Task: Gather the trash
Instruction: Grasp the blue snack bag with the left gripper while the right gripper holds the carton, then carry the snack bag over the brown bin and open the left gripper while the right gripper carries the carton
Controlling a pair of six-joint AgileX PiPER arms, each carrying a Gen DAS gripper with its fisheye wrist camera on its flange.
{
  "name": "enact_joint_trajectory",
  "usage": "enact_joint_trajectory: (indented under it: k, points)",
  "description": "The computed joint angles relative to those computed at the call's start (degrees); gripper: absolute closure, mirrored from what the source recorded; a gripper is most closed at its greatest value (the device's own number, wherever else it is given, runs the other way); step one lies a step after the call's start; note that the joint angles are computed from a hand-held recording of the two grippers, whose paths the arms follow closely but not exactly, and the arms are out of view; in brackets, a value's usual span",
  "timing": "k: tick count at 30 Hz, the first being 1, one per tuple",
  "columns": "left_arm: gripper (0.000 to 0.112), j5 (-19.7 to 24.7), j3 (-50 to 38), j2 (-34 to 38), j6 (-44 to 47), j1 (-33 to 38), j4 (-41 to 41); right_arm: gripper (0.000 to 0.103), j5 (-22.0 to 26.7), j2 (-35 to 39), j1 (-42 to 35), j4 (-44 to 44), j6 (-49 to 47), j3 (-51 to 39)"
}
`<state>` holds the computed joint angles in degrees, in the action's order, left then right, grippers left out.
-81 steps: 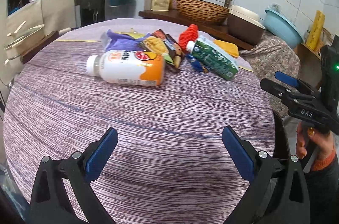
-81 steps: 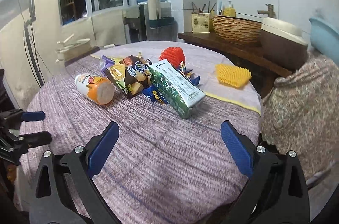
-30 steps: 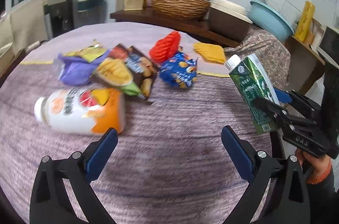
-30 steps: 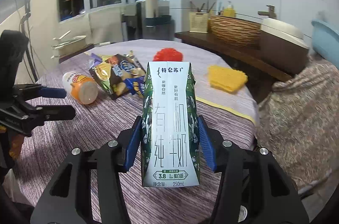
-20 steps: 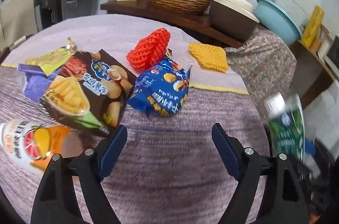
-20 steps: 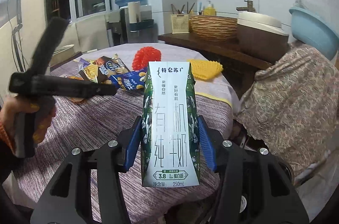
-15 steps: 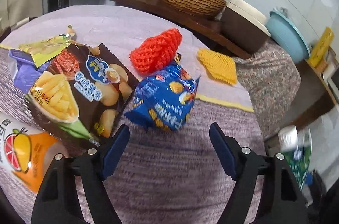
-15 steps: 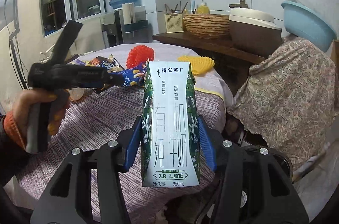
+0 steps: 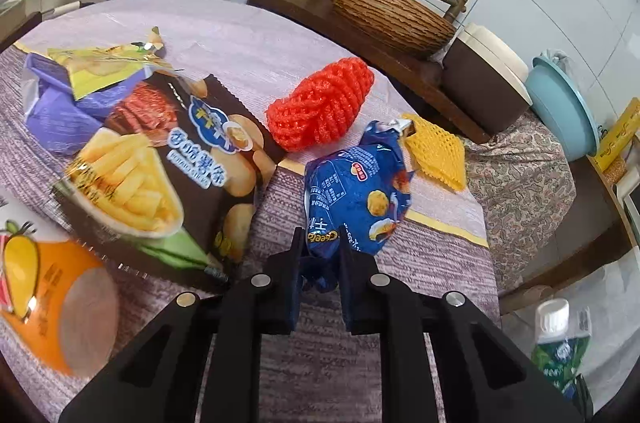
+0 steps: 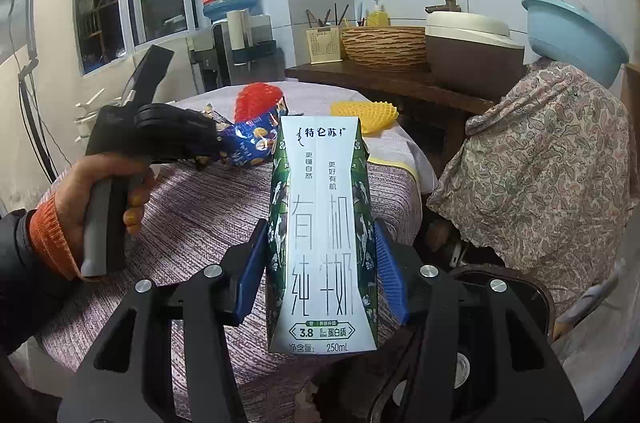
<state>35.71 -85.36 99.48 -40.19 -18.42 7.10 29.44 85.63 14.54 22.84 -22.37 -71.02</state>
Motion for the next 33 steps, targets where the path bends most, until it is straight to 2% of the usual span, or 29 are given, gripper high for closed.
enact_joint_trajectory:
  k: [8, 14, 18, 25, 30, 32, 33]
  points:
    - [0.097, -3.61, 12.68, -12.62, -0.52, -2.98, 2.65, 0.051, -2.19, -2.67, -0.28, 3.86, -2.38, 4.52]
    - [0.097, -4.53, 21.65, -22.69, -11.40, -10.24, 14.39, 0.051, -4.12, -5.92, -1.21, 5.27, -2.17, 9.49]
    - [0.097, -4.12, 24.48, -25.27, -22.01, -17.61, 24.27, 0.051, -5.44, -9.43, -2.50, 4.31, -0.23, 13.77]
    - [0.097, -7.04, 21.31, -20.80, -22.28, -26.12, 24.75, 0.051, -4.88, -18.28, -9.50, 0.42, 2.67, 20.93]
    - [0.097, -8.47, 12.84, -11.74, -15.50, -31.45, 21.51, 0.051, -1.35, -23.88, -21.31, 3.62, -2.87, 23.89]
    - [0.097, -8.49, 8.69, -7.10, -11.48, -33.18, 18.45, 0.051, 0.34, -25.11, -26.66, 5.62, -6.25, 24.36]
    - [0.097, -8.24, 5.63, -3.81, -7.34, -33.40, 14.42, 0.051, 0.94, -25.69, -28.85, 6.58, -7.88, 24.67]
